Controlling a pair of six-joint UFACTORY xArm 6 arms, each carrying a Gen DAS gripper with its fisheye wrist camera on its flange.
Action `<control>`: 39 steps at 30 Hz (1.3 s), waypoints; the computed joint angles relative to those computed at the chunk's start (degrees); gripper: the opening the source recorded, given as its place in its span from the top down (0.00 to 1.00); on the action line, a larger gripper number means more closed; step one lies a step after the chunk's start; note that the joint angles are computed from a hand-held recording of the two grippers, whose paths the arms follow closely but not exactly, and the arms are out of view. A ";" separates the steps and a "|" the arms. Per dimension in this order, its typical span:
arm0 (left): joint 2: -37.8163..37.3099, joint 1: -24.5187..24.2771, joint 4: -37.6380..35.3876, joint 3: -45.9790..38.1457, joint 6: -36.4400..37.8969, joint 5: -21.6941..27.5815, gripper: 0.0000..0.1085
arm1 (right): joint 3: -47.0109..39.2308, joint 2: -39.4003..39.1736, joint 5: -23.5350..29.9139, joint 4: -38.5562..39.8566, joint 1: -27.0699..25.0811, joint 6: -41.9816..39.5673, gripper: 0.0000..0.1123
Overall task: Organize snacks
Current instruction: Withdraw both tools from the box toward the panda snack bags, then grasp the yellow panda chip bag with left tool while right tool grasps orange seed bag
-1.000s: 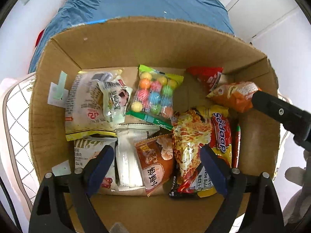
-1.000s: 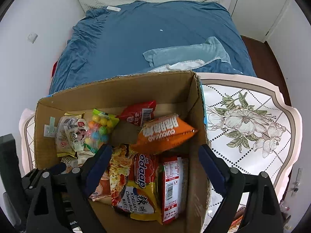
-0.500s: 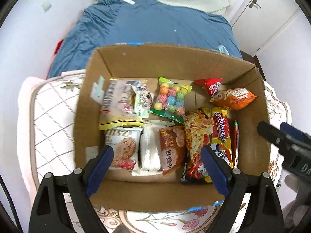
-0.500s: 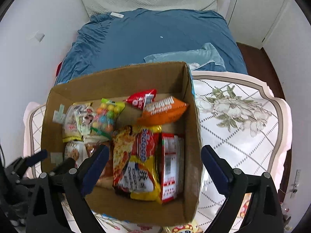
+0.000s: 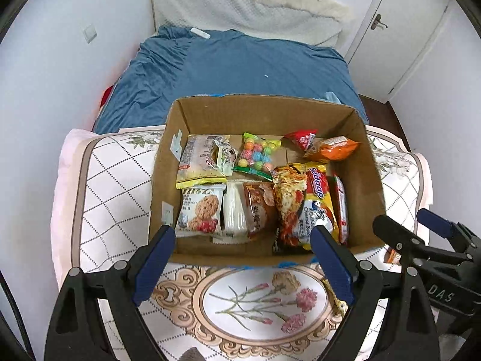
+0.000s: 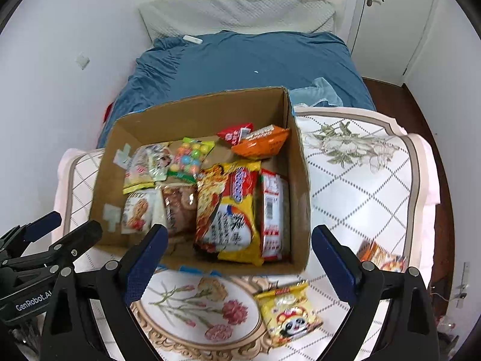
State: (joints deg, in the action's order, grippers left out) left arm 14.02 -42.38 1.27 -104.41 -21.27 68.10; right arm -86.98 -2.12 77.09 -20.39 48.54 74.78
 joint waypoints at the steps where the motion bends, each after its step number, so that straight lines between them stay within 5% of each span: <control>1: -0.97 -0.27 -0.20 0.89 -0.26 -0.28 0.15 | 0.70 -0.76 -0.20 0.13 0.45 0.52 0.12; 10: -5.90 -5.40 -1.39 7.32 -5.59 -2.28 0.15 | 11.17 -12.39 5.37 3.23 3.11 -0.06 0.12; 18: -3.80 -12.31 -9.97 13.14 -14.36 -5.95 0.15 | 19.58 -19.35 19.80 9.29 -1.88 -19.16 0.12; 29: 7.94 -16.67 -22.64 9.18 -20.75 -6.14 0.16 | 29.70 -18.99 17.58 11.92 -9.03 -43.20 0.12; 39: 13.51 -17.91 -24.07 5.79 -23.07 -3.46 0.16 | 32.84 -15.92 13.21 11.58 -11.78 -56.54 0.12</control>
State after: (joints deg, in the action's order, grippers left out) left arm 27.53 -60.29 -22.80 -98.62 -44.33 64.65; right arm -54.15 -18.04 90.30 -8.82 36.76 18.25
